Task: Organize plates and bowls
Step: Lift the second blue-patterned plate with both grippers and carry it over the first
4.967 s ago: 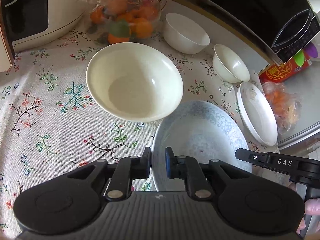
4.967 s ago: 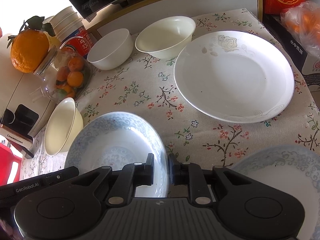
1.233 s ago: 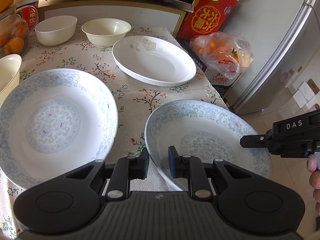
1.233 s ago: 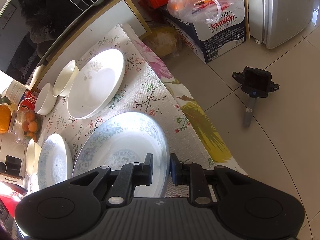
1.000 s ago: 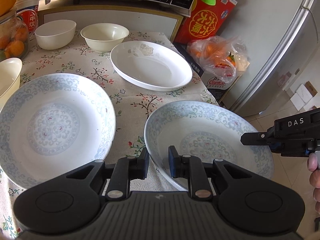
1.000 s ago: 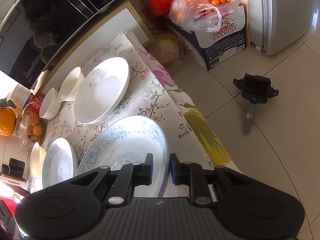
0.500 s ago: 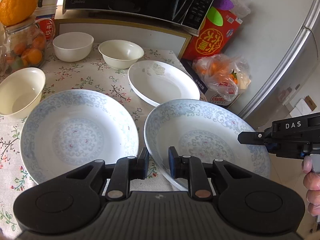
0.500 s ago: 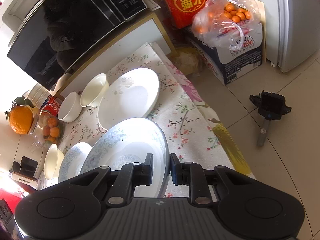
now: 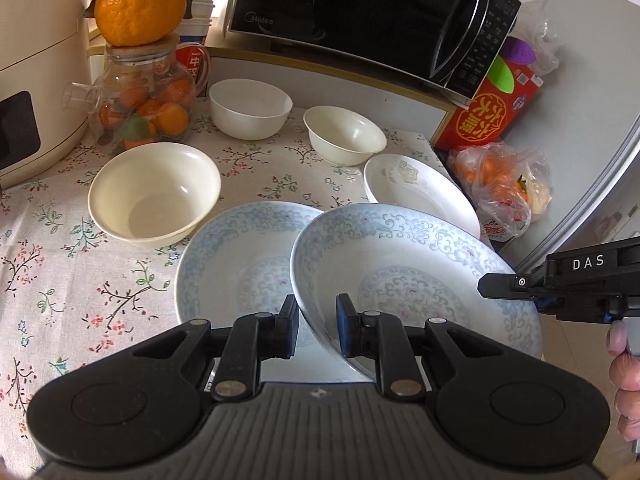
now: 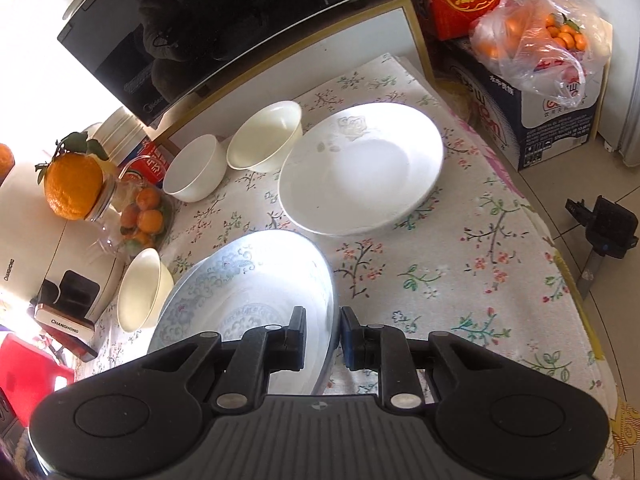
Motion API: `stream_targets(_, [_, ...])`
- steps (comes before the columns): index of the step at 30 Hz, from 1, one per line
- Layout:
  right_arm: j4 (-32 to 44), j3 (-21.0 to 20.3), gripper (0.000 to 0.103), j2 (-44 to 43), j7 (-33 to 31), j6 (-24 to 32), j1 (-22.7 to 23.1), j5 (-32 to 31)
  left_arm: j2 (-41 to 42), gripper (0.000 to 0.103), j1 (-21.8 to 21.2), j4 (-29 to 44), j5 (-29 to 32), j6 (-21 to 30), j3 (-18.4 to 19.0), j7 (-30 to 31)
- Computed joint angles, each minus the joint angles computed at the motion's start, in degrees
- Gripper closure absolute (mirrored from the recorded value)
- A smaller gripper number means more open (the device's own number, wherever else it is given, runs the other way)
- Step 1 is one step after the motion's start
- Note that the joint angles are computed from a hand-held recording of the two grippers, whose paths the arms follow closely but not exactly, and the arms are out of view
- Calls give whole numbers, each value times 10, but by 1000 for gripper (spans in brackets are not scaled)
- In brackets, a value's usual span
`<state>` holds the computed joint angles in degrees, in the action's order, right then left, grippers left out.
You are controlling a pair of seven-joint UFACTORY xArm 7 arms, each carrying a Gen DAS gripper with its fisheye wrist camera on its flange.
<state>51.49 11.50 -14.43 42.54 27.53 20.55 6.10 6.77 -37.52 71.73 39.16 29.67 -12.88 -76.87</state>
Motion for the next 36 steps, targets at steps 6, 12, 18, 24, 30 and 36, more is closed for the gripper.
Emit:
stream_targets(6, [49, 13, 86, 50, 6, 14, 9, -20, -24, 86, 15, -27, -1, 8, 0, -3])
stream_targets(12, [83, 16, 86, 87, 15, 37, 20, -41, -30, 86, 30, -39, -2, 17, -7, 9])
stream_targets(18, [110, 18, 86, 116, 29, 59, 30, -75, -31, 87, 38, -46, -15, 29, -8, 21])
stream_targets(24, [143, 18, 86, 144, 50, 93, 44, -129, -28, 87, 35, -43, 9, 45, -9, 16])
stream_targets(30, [151, 15, 86, 150, 53, 103, 50, -141, -17, 87, 24, -24, 33, 86, -12, 29])
stream_targets(36, [164, 15, 85, 157, 51, 121, 58, -170, -7, 88, 10, -7, 45, 131, -12, 47])
